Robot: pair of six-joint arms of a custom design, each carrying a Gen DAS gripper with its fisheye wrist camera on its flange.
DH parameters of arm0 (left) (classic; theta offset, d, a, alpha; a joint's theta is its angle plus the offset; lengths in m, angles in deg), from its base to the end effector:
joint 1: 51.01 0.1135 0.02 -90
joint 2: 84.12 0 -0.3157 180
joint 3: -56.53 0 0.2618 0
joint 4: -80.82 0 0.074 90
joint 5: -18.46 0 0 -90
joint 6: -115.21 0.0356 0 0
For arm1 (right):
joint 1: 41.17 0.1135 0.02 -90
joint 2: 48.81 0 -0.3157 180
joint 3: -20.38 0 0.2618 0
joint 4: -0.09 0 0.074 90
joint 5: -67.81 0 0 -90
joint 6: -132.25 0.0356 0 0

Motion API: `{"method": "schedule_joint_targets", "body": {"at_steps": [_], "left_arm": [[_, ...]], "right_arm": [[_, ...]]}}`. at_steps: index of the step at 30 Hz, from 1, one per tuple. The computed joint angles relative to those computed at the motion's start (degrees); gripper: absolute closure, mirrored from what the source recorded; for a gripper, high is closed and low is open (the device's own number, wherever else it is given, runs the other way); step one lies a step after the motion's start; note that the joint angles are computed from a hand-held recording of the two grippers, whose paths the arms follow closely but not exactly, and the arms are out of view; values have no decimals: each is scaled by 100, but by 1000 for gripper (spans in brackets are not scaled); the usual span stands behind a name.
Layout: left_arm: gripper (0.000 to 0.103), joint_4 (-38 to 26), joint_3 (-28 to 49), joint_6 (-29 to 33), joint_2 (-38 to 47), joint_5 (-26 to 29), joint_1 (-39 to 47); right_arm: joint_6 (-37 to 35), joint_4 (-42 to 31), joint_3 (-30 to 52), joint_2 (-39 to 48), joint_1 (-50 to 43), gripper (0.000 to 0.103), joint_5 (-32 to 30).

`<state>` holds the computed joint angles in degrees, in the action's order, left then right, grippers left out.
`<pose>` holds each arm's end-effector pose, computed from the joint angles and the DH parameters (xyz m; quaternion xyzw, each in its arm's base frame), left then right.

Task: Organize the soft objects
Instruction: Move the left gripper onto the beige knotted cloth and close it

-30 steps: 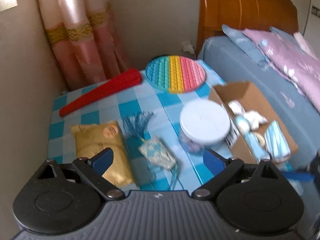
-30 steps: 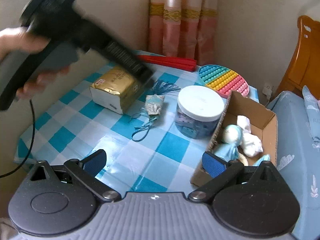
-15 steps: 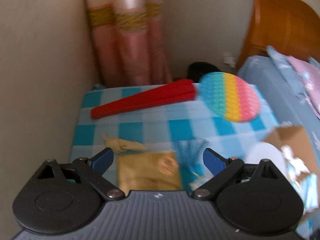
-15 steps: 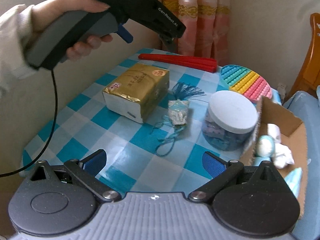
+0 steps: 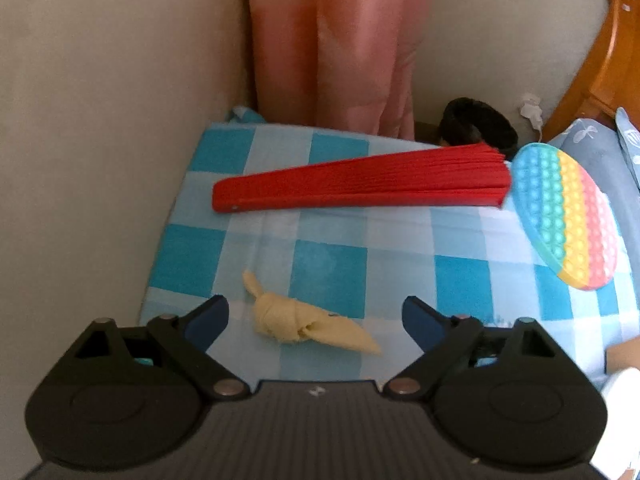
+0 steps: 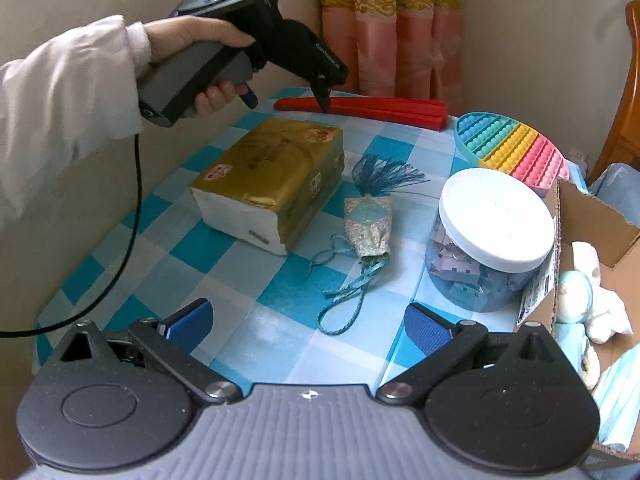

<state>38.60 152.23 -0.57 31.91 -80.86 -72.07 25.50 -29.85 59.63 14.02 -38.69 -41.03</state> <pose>0.4261 -0.1579 0.2094 -0.0591 0.9666 -0.0216 0.2484 0.1791 0.0193 0.2030 -0.2070 0.9152 0.1159 0.3257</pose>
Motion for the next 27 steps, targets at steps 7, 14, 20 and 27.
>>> {"method": "schedule_joint_targets", "body": {"at_steps": [7,14,20,27], "left_arm": [[38,51,65,-120,225,192,141],[50,102,-18,-159,187,290,181],[49,120,-103,-204,182,403,236],[62,229,-136,-250,251,509,204]], "right_arm": [[20,259,8,318,-35,0,-46],[112,579,-52,516,-65,0,-19],[206,701,-34,669,-80,0,-15],[328,1034,-138,710,58,0,232]]}}
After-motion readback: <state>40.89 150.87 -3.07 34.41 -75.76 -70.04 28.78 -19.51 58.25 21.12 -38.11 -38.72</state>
